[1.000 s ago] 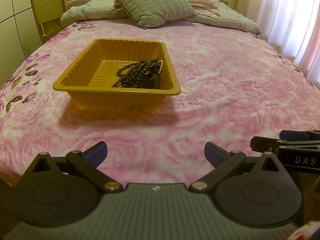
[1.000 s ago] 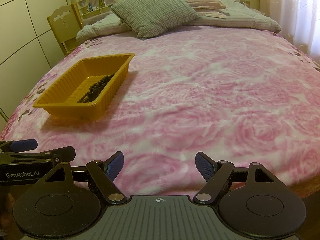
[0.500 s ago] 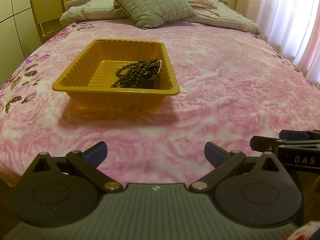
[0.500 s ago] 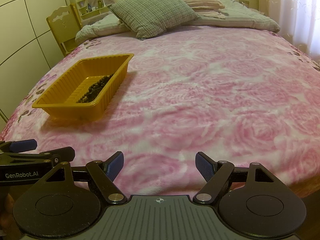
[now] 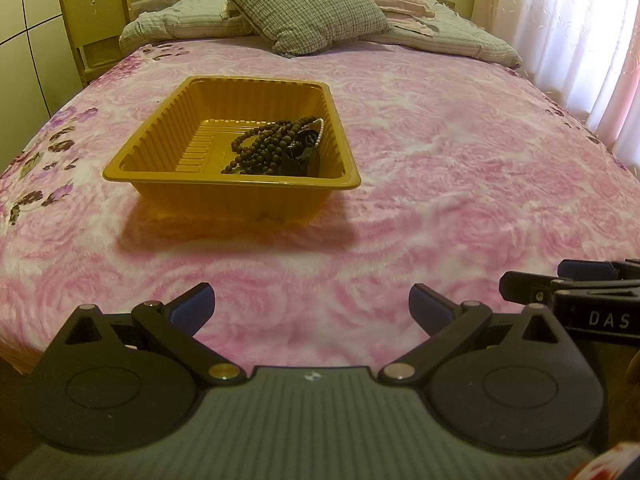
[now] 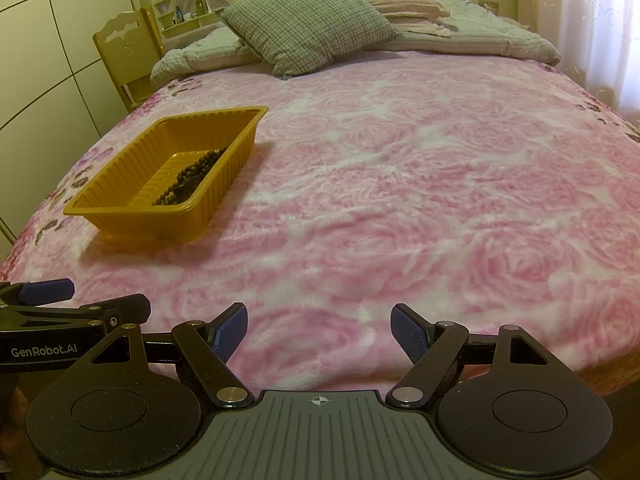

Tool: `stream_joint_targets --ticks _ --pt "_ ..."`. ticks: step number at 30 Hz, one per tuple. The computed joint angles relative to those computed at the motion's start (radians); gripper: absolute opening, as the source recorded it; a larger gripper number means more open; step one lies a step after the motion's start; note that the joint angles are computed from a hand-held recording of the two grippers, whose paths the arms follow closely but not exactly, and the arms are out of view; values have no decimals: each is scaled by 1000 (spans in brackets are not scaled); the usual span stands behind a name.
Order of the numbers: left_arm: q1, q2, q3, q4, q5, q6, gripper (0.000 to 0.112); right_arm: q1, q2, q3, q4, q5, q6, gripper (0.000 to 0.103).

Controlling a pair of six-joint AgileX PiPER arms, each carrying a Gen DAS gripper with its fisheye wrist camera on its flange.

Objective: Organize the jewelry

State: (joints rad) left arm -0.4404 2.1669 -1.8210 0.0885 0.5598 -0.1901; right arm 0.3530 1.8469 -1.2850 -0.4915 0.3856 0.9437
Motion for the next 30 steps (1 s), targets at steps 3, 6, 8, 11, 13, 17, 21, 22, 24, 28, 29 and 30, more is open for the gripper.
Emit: stream_joint_targets --ticks 3,6,8,11,13,17,21,22,24,28,29,30 --pt "0 1 -1 1 1 0 103 0 -1 0 2 1 -1 78" --pt "-1 1 1 0 -2 1 103 1 0 -1 -3 2 5 78" --pt "0 1 0 0 -1 1 103 0 0 -1 -2 1 4 78" --pt "0 2 -1 -1 0 1 103 -1 1 -1 3 -1 -3 78" --pt "0 1 -1 1 0 1 103 1 0 -1 0 2 1 78" --pt "0 1 -1 -1 -1 2 103 -1 1 -3 0 2 -2 78" --pt "-1 4 -5 1 1 -1 103 -1 1 -4 5 4 -6 78" --pt "-1 5 -7 0 2 0 103 -1 0 -3 5 2 -6 78" --pt "-2 5 -8 3 4 -3 103 -2 1 -4 6 2 -8 78" --pt "-2 6 -8 0 2 1 103 -2 2 -5 3 3 -5 78" --pt "-1 5 -8 2 3 -1 103 -2 4 -8 4 4 -7 78" --pt "-1 5 -9 3 5 -1 103 0 3 -8 3 5 -5 78"
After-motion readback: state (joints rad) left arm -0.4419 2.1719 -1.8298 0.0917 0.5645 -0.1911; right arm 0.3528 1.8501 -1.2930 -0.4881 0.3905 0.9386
